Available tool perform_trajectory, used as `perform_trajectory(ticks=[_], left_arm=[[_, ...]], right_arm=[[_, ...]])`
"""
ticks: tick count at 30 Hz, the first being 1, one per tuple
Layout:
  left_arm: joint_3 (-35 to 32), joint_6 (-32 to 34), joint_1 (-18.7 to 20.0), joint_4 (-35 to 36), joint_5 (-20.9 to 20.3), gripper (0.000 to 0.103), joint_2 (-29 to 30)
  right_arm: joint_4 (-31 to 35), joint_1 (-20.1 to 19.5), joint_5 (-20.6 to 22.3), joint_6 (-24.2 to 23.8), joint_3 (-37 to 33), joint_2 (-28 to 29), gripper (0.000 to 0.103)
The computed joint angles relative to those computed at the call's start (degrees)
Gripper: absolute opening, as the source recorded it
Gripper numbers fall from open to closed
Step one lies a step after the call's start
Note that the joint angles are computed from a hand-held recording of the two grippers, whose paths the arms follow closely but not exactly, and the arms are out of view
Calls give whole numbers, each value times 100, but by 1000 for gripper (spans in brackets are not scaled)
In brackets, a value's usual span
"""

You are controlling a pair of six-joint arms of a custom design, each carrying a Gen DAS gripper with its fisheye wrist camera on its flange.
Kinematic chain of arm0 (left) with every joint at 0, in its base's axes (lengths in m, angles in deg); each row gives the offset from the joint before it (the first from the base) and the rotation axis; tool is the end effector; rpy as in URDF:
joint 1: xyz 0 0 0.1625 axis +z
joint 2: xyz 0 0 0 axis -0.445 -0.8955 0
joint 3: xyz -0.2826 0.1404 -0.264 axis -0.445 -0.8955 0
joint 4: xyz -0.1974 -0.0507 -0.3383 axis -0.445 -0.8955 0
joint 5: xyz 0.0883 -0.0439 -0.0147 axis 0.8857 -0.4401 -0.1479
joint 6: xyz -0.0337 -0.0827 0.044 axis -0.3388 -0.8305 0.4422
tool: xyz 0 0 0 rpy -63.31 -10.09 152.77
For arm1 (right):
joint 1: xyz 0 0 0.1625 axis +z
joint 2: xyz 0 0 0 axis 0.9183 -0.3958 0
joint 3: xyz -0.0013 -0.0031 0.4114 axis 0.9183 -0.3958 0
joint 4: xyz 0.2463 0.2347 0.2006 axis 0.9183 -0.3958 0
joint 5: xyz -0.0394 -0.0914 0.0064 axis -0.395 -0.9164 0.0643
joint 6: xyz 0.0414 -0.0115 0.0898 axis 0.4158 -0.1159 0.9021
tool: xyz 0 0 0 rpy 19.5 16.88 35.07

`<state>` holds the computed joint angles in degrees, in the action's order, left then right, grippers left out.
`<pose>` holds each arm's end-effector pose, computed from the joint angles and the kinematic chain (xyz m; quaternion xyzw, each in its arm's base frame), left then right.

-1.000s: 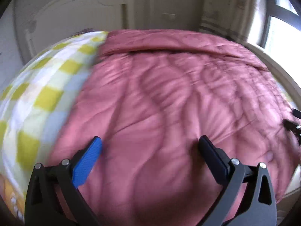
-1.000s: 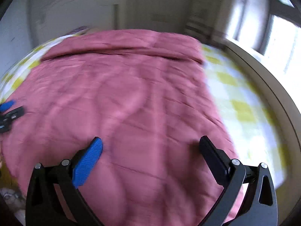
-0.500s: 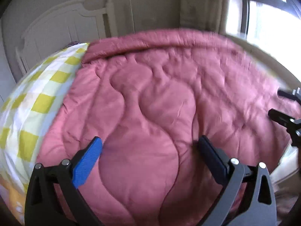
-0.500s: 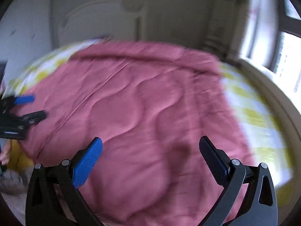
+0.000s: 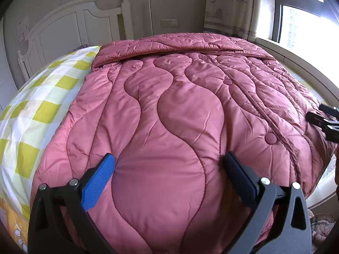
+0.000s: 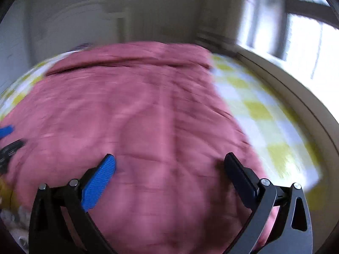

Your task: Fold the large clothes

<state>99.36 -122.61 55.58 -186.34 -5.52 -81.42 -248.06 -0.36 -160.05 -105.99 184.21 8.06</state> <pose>-0.2847 -0.4080 0.0076 0.2129 0.8484 -0.3416 0.3437 -0.0713 -0.4713 0.3424 0.1726 -0.8503 0.3731 0.3286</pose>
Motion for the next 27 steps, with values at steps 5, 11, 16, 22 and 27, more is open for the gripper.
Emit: perform_trajectory(ticks=[5, 11, 16, 22, 27], left_arm=[[8, -24, -8, 34, -1, 101, -16], [221, 490, -256, -652, -50, 101, 44], [76, 850, -328, -514, -91, 101, 294], [219, 831, -152, -932, -378, 101, 76], [552, -30, -58, -577, 194, 101, -392]], right_arm=[[-221, 323, -580, 146, -49, 164, 98], [-474, 429, 593, -804, 819, -267, 98], [-551, 665, 214, -1209, 886, 187, 98], [-184, 593, 204, -877, 617, 91, 98], [-527, 277, -75, -427, 366, -6, 98]])
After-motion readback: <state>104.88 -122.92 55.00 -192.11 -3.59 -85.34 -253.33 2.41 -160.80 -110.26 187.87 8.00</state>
